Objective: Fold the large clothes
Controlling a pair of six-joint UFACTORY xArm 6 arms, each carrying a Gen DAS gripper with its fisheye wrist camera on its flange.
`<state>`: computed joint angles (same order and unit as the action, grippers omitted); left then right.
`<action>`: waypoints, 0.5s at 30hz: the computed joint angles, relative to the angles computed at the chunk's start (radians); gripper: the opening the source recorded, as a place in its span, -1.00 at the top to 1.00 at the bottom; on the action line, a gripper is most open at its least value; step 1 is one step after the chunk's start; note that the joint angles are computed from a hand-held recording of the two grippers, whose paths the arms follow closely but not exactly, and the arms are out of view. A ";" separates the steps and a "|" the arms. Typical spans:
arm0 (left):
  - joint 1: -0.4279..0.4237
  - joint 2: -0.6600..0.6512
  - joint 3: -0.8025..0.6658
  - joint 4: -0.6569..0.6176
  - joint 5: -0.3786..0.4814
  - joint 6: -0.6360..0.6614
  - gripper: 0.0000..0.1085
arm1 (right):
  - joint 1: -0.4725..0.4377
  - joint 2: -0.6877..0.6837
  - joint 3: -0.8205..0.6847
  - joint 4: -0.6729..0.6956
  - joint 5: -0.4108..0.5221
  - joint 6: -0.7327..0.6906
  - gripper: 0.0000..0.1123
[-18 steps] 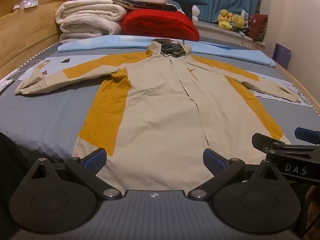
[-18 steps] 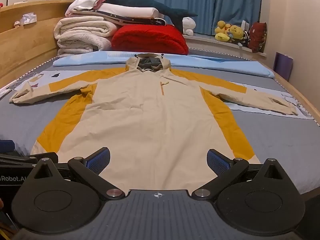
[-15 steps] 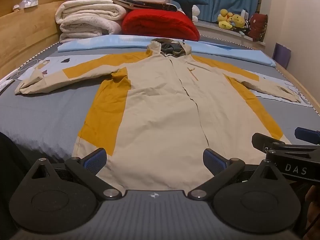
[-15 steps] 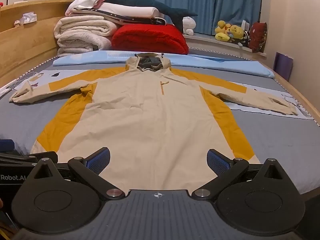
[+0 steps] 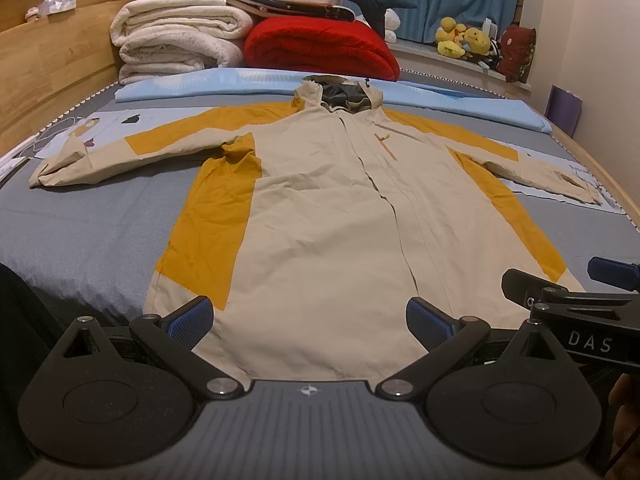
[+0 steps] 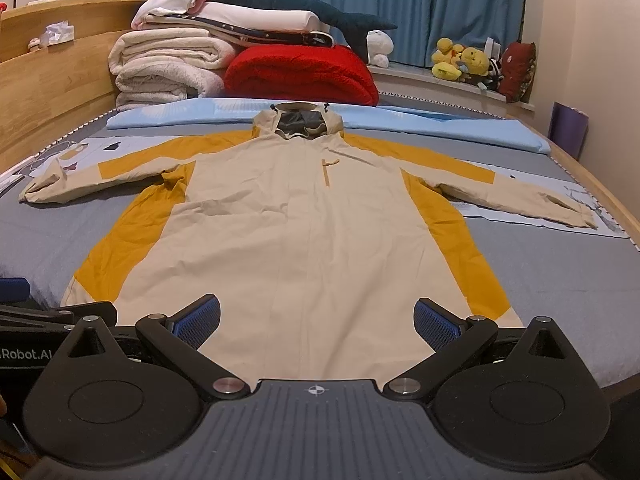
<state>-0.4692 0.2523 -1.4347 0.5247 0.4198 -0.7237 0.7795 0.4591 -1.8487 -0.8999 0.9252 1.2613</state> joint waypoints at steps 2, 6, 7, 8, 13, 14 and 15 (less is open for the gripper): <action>0.000 0.000 -0.001 -0.002 0.001 0.003 -0.89 | 0.000 0.002 -0.001 -0.002 0.000 0.001 -0.82; 0.001 0.000 -0.002 -0.003 0.001 0.003 -0.89 | 0.005 -0.012 0.020 -0.006 -0.001 0.011 -0.82; 0.000 0.000 -0.001 -0.002 0.001 0.001 -0.89 | 0.006 -0.015 0.024 -0.008 0.001 0.014 -0.82; 0.000 0.000 -0.001 -0.002 0.001 0.001 -0.89 | -0.004 0.007 -0.014 0.001 0.001 -0.007 -0.82; 0.000 0.000 -0.002 -0.005 0.001 0.006 -0.89 | -0.004 0.007 -0.009 -0.012 -0.003 0.003 -0.82; 0.001 0.000 -0.003 -0.005 0.002 0.006 -0.89 | -0.004 0.006 -0.009 -0.008 -0.002 -0.001 -0.82; 0.000 0.000 -0.002 -0.005 0.002 0.005 -0.89 | -0.004 0.006 -0.011 -0.005 -0.002 -0.002 -0.82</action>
<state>-0.4688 0.2525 -1.4371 0.5196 0.4222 -0.7184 0.7753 0.4649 -1.8593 -0.9050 0.9235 1.2597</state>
